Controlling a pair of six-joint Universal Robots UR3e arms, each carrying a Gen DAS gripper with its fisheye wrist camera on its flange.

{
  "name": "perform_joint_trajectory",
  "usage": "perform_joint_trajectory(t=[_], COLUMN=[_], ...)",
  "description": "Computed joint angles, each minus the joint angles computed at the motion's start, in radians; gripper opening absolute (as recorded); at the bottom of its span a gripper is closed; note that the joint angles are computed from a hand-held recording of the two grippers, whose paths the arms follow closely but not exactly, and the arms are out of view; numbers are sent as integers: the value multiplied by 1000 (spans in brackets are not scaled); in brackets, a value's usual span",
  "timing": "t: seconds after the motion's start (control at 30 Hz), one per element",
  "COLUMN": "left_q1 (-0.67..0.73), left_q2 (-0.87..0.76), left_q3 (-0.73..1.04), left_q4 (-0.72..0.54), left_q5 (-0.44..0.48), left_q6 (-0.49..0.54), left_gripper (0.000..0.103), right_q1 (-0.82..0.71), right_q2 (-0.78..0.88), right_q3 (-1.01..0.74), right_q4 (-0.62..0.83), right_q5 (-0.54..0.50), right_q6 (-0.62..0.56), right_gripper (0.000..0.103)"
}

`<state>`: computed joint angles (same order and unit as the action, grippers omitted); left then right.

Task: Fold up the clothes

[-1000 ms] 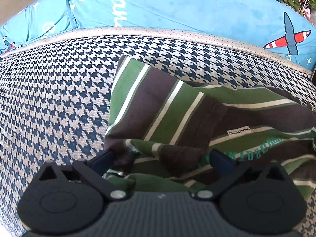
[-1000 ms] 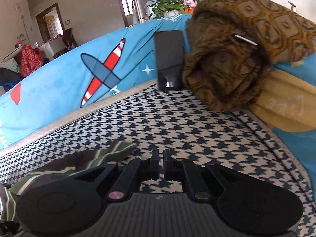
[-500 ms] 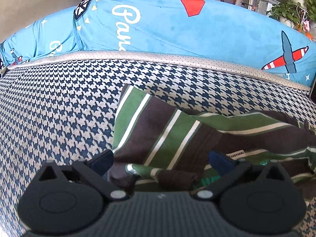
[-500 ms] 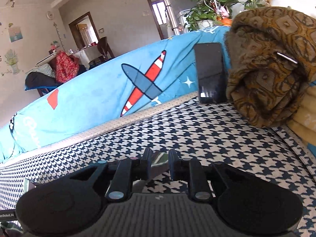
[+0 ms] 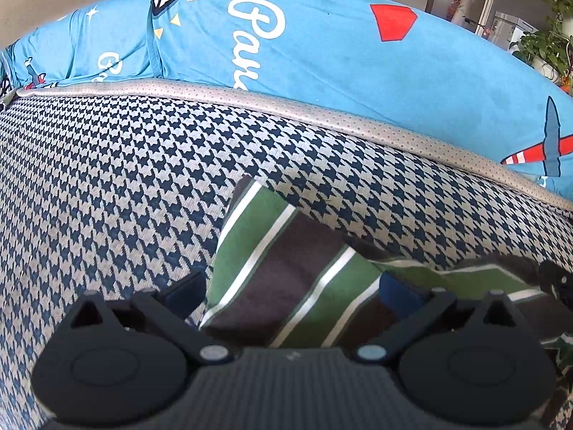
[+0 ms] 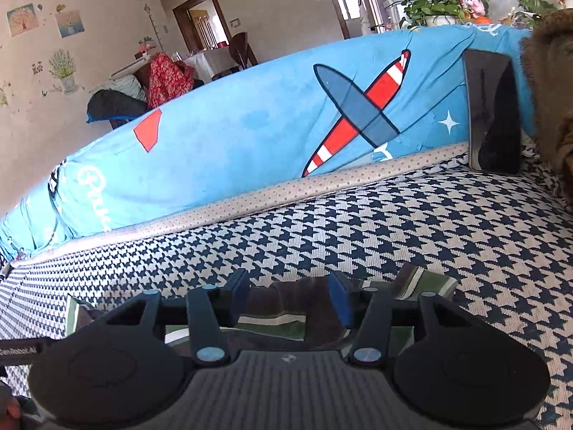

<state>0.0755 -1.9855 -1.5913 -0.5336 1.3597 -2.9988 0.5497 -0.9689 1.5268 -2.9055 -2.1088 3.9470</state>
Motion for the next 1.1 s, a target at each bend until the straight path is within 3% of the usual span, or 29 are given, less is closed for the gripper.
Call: perform_joint_trajectory(t=[0.2,0.23,0.27,0.33,0.43,0.53,0.8,1.1], left_q1=[19,17,15,15,18,22,38,-21], left_q2=[-41,-50,-55,-63,-59,-38,-3,-8], left_q3=[83,97,104,117,112,81,34,-17], left_q4=[-73,-83,-91,-105,-98,-61,21,98], left_q5=[-1,10,19,25,27,33,12,45], left_q6=[-27,-28,-29,-32,-37,-43,-45,48], left_gripper=[103,103,103,103,103,103,103,103], right_q1=[-33,-24,-14,-3,-6,-8,-13,45], right_q2=[54,72,92,110,94,58,-125,-303], right_q3=[-47,-77,-111,-139,-104,-44,221,481], right_q4=[24,50,80,96,32,-86,-422,-505], right_q5=[104,81,53,18,6,3,137,301], right_q6=[-4,-19,-33,-44,-26,-21,-175,-306], right_gripper=[52,47,33,16,4,3,3,3])
